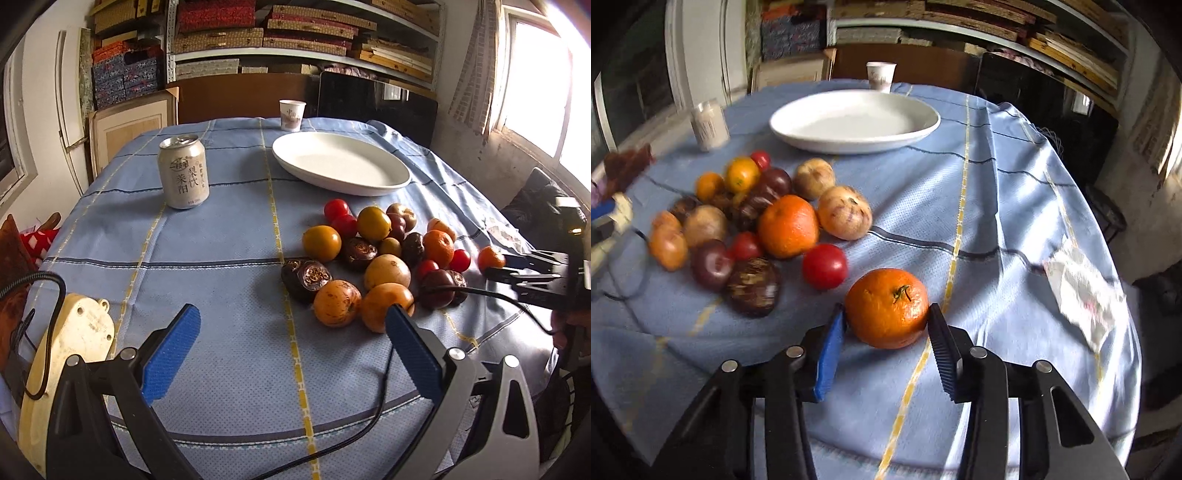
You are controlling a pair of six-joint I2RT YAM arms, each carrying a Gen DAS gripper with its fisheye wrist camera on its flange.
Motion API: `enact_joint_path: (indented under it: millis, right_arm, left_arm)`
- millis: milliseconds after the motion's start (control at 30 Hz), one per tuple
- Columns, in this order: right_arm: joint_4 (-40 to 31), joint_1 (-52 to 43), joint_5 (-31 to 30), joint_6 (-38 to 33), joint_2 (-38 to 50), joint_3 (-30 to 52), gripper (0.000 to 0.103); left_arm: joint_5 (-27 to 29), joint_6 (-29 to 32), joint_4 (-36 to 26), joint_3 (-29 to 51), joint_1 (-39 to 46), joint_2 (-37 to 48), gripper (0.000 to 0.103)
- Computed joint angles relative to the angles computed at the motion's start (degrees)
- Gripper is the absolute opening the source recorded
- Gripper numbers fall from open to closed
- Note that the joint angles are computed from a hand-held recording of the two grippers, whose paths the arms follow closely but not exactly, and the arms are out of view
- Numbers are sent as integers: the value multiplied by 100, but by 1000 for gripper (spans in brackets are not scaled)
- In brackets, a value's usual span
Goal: Organize fruits
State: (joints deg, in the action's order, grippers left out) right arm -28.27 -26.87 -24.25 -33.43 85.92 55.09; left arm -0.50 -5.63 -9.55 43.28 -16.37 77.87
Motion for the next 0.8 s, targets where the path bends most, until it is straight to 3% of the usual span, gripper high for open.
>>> enact_joint_path:
  millis: [100, 133, 233, 467, 633, 800]
  right_arm:
    - [-331, -380, -550, -194, -577, -267, 46]
    - [-471, -507, -702, -298, -776, -362, 46]
    - [-881, -814, -1072, -589, -1079, -468, 46]
    - [-1206, -1084, -1368, -898, -1341, -581, 46]
    - [-1191, -1109, -1404, -858, -1239, -589, 46]
    - [-1220, -1137, -1425, -920, -1199, -612, 46]
  left_arm:
    - [99, 37, -12, 166, -34, 232, 95]
    - [127, 55, -32, 238, -48, 330, 82]
    - [363, 92, -167, 495, -68, 694, 60]
    - [707, 5, -156, 739, 55, 1189, 52]
    - [1135, -120, -261, 1020, 179, 1581, 30]
    - [988, -69, -243, 1098, 48, 1690, 30]
